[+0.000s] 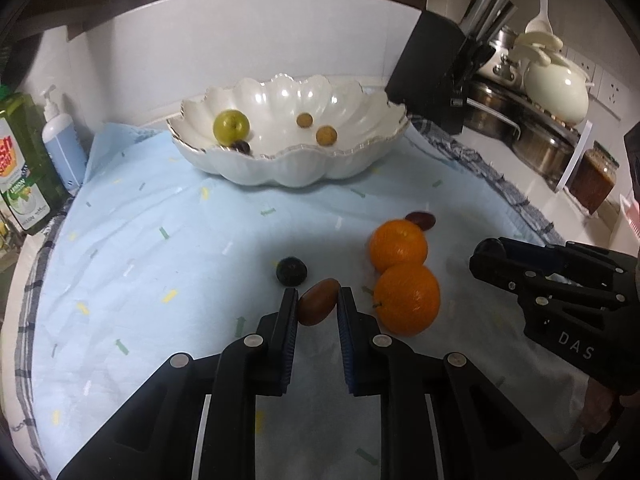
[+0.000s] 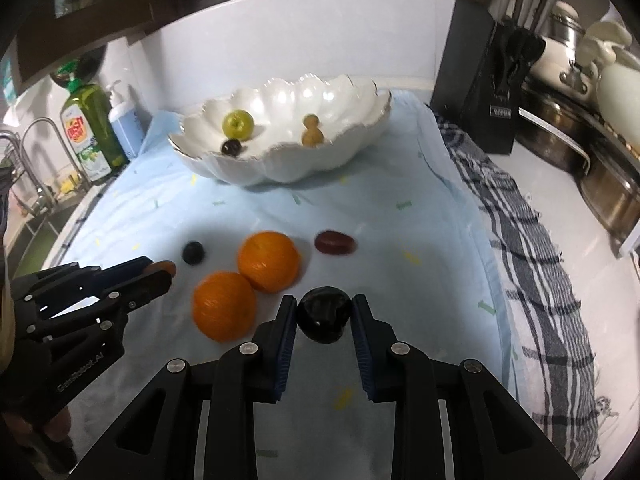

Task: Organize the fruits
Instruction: 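Carry the dark plum in the right tool while the left tool carries the date over the bowl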

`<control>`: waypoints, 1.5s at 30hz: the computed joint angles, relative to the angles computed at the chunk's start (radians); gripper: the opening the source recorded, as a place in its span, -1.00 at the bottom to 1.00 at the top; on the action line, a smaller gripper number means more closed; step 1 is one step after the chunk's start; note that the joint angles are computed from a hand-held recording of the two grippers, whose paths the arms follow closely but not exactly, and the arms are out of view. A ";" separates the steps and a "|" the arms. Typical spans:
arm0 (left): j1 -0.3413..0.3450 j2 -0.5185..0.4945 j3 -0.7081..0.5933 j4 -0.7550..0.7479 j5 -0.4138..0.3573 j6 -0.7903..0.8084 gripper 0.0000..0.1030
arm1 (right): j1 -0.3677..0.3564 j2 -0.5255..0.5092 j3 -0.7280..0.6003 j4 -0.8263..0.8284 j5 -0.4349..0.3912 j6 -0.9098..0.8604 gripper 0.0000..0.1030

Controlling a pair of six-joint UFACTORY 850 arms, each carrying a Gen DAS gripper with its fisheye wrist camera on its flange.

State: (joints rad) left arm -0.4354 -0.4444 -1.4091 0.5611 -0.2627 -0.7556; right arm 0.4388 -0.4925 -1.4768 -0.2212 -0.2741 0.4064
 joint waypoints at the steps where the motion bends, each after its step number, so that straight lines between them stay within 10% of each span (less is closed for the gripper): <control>1: 0.000 0.008 0.004 0.009 0.002 -0.013 -0.61 | 0.001 0.005 0.002 -0.001 0.007 -0.002 -0.44; 27: -0.012 0.078 -0.038 0.712 0.003 -0.666 -0.61 | 0.009 0.044 -0.059 0.143 0.182 -0.224 -0.44; 45: 0.023 -0.075 -0.319 0.454 -0.004 -0.324 -0.61 | -0.020 -0.096 -0.329 0.203 0.125 -0.380 -0.44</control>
State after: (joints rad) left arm -0.4123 -0.5196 -1.7278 1.0154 -0.2667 -1.0796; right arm 0.4189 -0.5888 -1.8057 -0.0185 -0.1487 0.0260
